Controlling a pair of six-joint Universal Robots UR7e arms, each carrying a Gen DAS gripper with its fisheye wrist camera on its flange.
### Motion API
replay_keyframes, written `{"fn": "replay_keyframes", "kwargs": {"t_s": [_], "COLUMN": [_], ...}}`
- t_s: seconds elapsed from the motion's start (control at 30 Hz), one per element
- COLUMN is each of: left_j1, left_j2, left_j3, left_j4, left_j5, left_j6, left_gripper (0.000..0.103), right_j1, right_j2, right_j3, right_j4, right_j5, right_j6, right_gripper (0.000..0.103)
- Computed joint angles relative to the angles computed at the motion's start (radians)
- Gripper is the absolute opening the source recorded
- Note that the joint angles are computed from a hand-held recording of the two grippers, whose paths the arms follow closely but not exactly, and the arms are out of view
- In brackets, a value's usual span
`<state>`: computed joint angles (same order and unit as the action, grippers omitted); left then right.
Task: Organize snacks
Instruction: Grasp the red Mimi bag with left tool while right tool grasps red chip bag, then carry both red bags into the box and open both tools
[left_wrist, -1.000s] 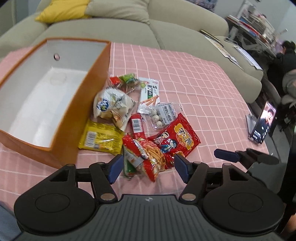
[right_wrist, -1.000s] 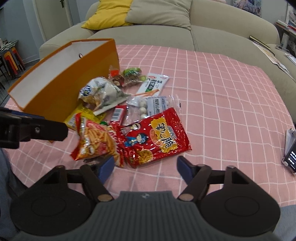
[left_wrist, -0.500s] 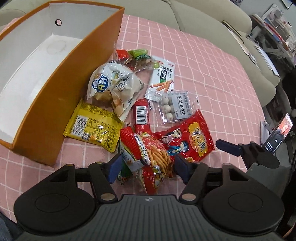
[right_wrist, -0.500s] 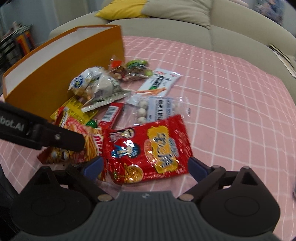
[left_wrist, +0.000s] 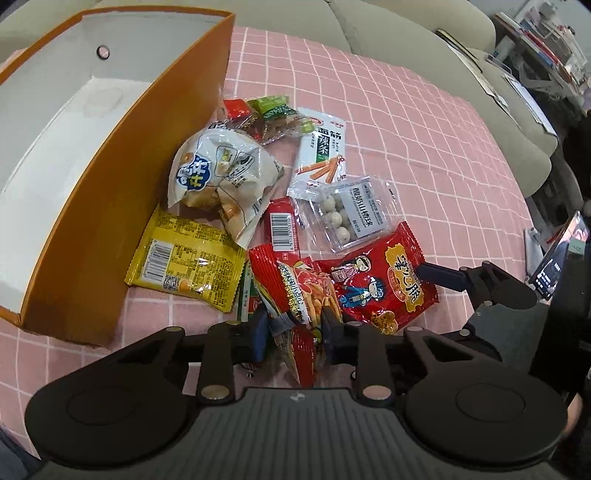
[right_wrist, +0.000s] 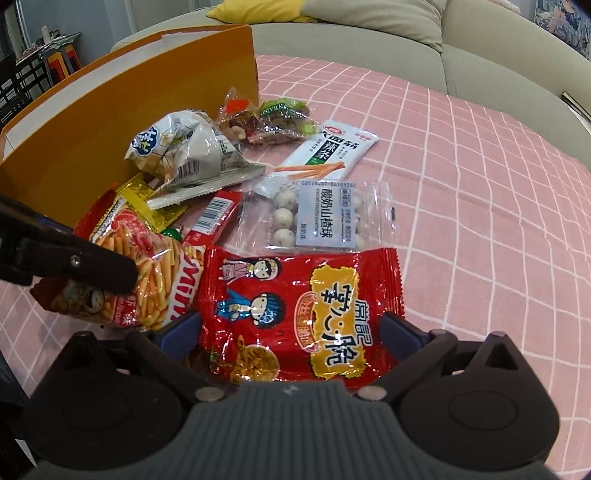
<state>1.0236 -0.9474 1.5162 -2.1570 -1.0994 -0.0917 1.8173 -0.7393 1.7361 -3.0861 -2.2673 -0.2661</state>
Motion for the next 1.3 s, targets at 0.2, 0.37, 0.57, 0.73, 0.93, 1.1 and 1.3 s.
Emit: {"fn": "replay_keyframes", "kwargs": {"t_s": [0.2,0.37,0.57,0.73,0.93,1.1,1.3], "left_j1": [-0.004,-0.007,-0.017,-0.031,-0.053,-0.063,-0.057], "left_j2": [-0.003,-0.014,-0.043,-0.076,-0.122,-0.16,-0.182], "left_j3": [0.008,0.02,0.048,0.072,0.099,0.11,0.07], "left_j4": [-0.011,-0.038,-0.083,-0.134,-0.177,-0.224,-0.275], "left_j5": [0.003,0.003,0.022,0.035,0.055,0.058,0.096], "left_j6": [0.016,0.026,0.034,0.059,0.099,0.123,0.159], "left_gripper": [0.031,0.029,0.029,0.029,0.029,0.029,0.029], "right_j1": [0.008,0.018,0.027,0.049,0.095,0.142,0.187], "right_j2": [0.018,0.027,0.015,-0.006,-0.033,-0.038,-0.024], "right_j3": [-0.007,-0.014,-0.01,0.015,0.038,0.011,-0.072], "right_j4": [-0.007,-0.008,0.003,-0.016,-0.061,-0.082,-0.054], "right_j5": [-0.035,-0.063,-0.068,-0.068,-0.062,-0.047,0.0], "right_j6": [-0.017,-0.029,-0.008,0.011,0.015,-0.033,-0.1], "right_gripper": [0.099,0.085,0.073,0.071,0.071,0.071,0.071]}}
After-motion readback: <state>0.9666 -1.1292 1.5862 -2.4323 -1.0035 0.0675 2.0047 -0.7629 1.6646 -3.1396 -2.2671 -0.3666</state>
